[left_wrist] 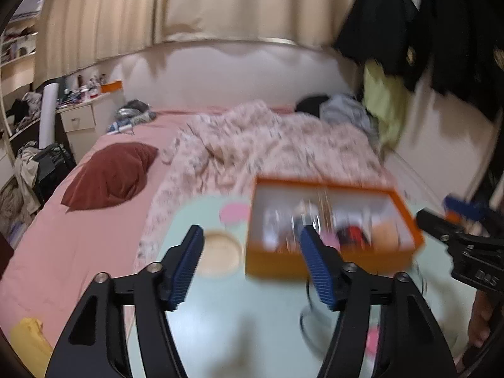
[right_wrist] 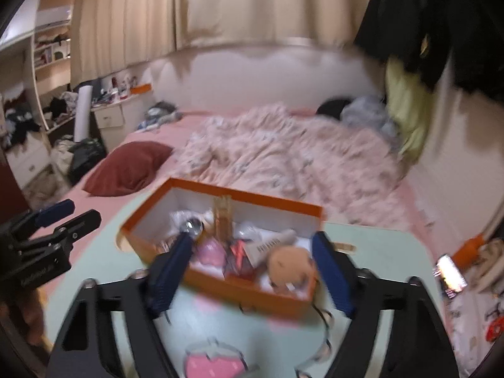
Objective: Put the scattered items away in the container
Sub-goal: 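Grasp the gold perfume bottle inside the orange box with the right gripper, then lift the perfume bottle out and set it on the table, open right gripper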
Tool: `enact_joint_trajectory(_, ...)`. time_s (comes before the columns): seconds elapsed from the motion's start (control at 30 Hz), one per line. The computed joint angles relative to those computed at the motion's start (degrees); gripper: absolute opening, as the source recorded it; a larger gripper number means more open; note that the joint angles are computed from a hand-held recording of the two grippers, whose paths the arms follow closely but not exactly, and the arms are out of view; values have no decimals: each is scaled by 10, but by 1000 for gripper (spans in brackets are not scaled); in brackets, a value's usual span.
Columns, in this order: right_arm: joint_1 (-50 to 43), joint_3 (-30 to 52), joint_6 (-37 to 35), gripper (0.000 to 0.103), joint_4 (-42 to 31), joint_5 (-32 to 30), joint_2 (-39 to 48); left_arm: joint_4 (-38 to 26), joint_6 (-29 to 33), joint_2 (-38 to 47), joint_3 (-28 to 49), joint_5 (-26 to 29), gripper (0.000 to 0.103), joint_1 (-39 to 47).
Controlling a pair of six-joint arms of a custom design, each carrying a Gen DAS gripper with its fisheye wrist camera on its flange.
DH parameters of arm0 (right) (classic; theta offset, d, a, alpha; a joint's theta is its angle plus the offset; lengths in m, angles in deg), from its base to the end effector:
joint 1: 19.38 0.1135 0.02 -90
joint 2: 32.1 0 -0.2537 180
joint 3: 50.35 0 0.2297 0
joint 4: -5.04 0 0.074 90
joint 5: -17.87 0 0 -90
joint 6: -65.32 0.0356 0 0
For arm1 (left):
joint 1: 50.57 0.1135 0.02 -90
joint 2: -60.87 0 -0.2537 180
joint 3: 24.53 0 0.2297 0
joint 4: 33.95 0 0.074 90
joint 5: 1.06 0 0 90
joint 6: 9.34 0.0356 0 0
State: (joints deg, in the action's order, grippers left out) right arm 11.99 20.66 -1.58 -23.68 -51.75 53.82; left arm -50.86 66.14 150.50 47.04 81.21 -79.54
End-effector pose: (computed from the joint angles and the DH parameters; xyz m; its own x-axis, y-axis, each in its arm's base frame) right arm 0.2640 0.1464 0.2334 -0.6489 0.0351 -0.7601 -0.0197 0.9978 0.0630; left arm 0.2878 -0.1539 0.2334 -0.5816 0.0380 -0.8126 0.2456 0.9605 -0.1308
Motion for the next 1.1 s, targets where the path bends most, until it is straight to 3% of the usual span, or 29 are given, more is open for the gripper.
enact_joint_trajectory(0.1,-76,155,-5,37,-103,-141,134,94,-18,44,-7,29,68,27)
enact_joint_trajectory(0.2,-107,263,-7,35,-162,-230,243,180,-33,79,-41,57,68,45)
enact_joint_trajectory(0.37,-95,357,-6,35,-192,-186,334,196,-40,104,-52,89,68,66)
enact_joint_trajectory(0.57,-105,422,1,36,-204,-226,391,222,-25,110,-71,65,68,55)
enact_joint_trajectory(0.6,-105,429,-3,32,-208,-227,393,226,-25,106,-76,60,68,54)
enact_joint_trajectory(0.7,-103,425,-9,22,-214,-243,388,233,-25,109,-84,67,68,62)
enact_joint_trajectory(0.8,-105,367,-4,18,-177,-249,352,233,-30,115,-86,89,68,72)
enact_joint_trajectory(0.97,-81,179,-13,17,-61,-206,164,248,-17,111,-97,93,68,66)
enact_joint_trajectory(1.1,-64,51,-16,17,-39,-262,-11,247,-5,110,-94,102,68,57)
